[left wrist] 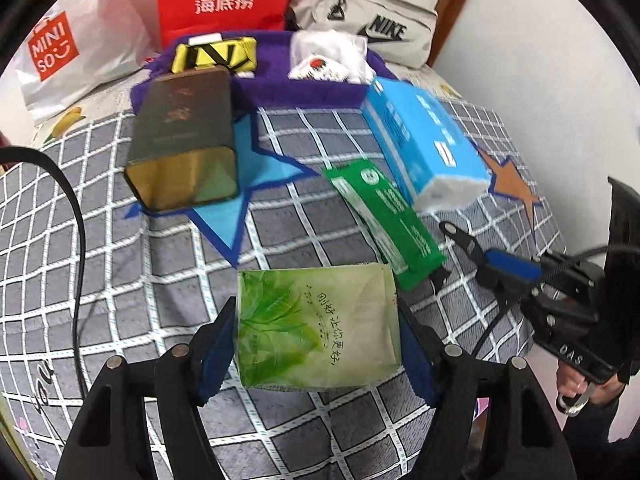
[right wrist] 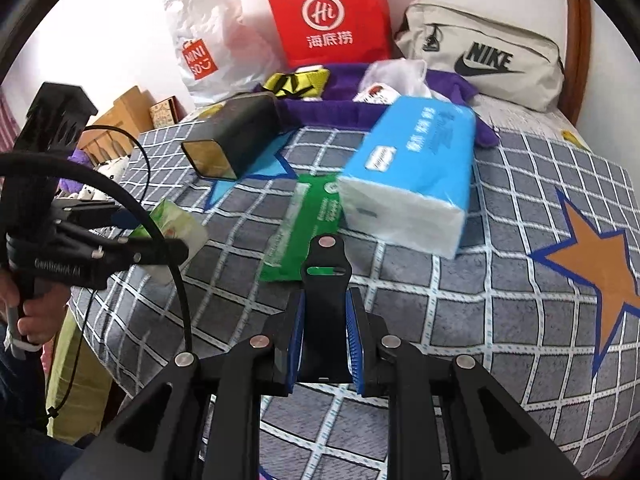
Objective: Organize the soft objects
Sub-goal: 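Carry the green tissue pack and black strap over the purple towel with both tools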
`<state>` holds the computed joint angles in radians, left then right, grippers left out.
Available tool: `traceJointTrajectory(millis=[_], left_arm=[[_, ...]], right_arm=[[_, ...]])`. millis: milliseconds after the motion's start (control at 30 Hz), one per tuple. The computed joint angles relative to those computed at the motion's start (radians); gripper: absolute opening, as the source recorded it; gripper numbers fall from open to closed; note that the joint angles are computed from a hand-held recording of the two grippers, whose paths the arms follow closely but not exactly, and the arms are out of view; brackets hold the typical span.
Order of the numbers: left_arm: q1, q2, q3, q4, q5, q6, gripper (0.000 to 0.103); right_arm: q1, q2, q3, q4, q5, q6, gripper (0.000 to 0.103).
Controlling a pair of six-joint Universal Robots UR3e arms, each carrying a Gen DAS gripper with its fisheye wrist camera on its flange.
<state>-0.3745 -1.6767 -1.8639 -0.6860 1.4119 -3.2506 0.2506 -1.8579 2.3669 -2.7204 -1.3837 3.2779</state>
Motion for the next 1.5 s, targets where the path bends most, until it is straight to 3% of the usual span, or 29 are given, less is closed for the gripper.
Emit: traceJointTrajectory(millis=[400, 767, 1200, 1500], left_arm=[[0.084, 0.058, 0.049, -0.034, -0.041, 0.022, 0.071], [0.156, -0.005, 0.184, -0.05, -0.06, 0.025, 0.071], [0.191, -0.244, 0.544, -0.149, -0.061, 0.029, 0.071], [0.195, -0.516, 0.964, -0.308, -0.064, 0.009, 0.071]], right_arm=[[0.069, 0.103, -0.23, 0.082, -0.007, -0.01, 0.021], [0.002, 0.255, -0.405, 0.059, 0.048, -0.025, 0.021], [-0.123, 0.493, -0.695, 0.097, 0.088, -0.056, 0.021], [-0.185, 0.683, -0.952, 0.16, 0.083, -0.083, 0.021]])
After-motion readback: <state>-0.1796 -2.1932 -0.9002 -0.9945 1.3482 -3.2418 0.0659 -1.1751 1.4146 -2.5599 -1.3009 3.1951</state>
